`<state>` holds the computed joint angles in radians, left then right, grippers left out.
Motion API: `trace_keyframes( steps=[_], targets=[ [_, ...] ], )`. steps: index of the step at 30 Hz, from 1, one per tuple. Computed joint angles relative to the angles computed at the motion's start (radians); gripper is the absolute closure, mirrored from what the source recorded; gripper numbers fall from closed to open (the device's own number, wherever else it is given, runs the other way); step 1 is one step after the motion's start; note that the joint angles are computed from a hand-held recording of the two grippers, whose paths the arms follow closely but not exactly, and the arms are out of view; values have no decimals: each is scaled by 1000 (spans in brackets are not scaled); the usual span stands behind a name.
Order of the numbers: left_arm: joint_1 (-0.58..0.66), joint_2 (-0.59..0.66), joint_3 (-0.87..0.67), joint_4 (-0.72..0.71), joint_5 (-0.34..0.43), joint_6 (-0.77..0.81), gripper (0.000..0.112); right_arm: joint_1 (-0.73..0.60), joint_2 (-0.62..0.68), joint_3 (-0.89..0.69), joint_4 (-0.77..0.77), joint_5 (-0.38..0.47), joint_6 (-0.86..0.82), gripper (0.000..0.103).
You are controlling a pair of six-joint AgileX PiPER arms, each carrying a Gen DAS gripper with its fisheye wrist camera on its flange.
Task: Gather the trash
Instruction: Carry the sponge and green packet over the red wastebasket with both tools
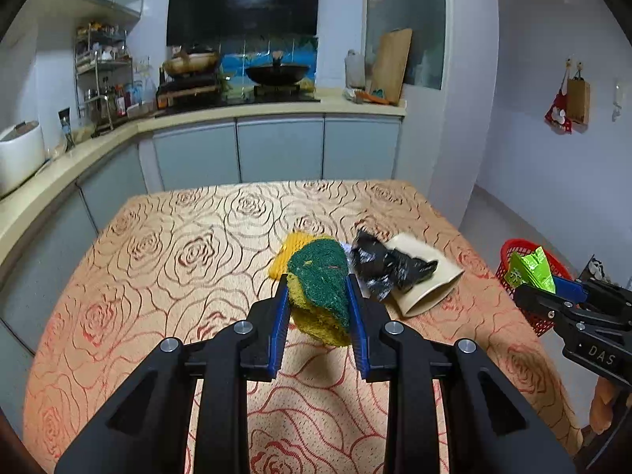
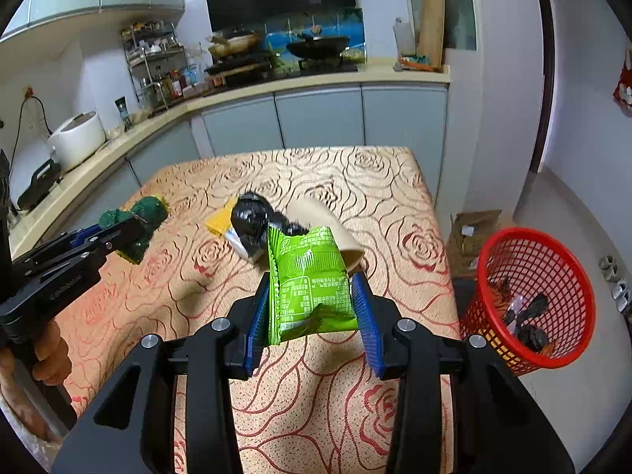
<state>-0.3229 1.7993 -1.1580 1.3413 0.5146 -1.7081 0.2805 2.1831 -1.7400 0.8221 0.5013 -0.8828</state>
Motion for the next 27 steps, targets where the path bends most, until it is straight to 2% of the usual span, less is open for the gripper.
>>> trace_keyframes(
  steps=[11,27],
  targets=[
    [-46,34,-126,-15,8,84,86,-58,-55,18,81,-28,-64,64],
    [-117,186,-423,-152,-21,306,86,-157,-61,-11,77,-64,-38,64]
  ],
)
